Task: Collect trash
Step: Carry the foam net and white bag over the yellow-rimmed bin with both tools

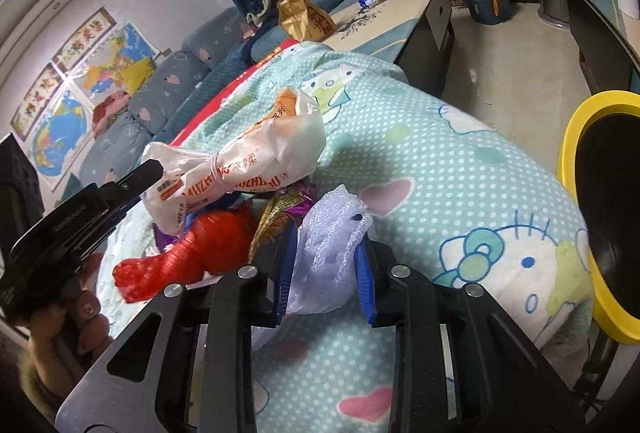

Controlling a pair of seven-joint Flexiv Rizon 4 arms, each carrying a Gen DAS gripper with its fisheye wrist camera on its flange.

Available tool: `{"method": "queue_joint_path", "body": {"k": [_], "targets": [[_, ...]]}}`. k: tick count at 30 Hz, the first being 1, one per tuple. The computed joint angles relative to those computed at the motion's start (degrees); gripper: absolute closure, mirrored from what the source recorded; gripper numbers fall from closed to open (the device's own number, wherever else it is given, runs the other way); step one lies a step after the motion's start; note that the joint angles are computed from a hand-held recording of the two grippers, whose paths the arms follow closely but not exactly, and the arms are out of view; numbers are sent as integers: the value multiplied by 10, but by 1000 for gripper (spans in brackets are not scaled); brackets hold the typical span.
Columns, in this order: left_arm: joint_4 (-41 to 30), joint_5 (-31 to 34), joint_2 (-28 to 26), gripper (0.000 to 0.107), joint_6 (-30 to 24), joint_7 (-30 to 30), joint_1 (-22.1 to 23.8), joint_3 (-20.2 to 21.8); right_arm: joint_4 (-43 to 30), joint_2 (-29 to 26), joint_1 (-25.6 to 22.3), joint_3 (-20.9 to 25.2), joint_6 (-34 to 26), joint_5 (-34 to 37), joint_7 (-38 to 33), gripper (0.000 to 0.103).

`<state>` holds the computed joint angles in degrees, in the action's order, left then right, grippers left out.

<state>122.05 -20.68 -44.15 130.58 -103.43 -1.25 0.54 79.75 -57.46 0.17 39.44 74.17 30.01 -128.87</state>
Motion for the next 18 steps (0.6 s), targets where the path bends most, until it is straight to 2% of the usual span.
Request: {"method": "queue_joint_path", "body": {"k": [3, 10, 18], "targets": [[3, 12, 3, 90, 19, -9, 5, -4, 3, 5, -20, 14, -6, 8, -21, 83], [-1, 19, 11, 91, 30, -5, -2, -8, 13, 16, -38, 22, 52, 20, -60, 83], [-21, 20, 8, 91, 27, 12, -18, -14, 20, 6, -64, 42, 121, -11, -49, 84]]}}
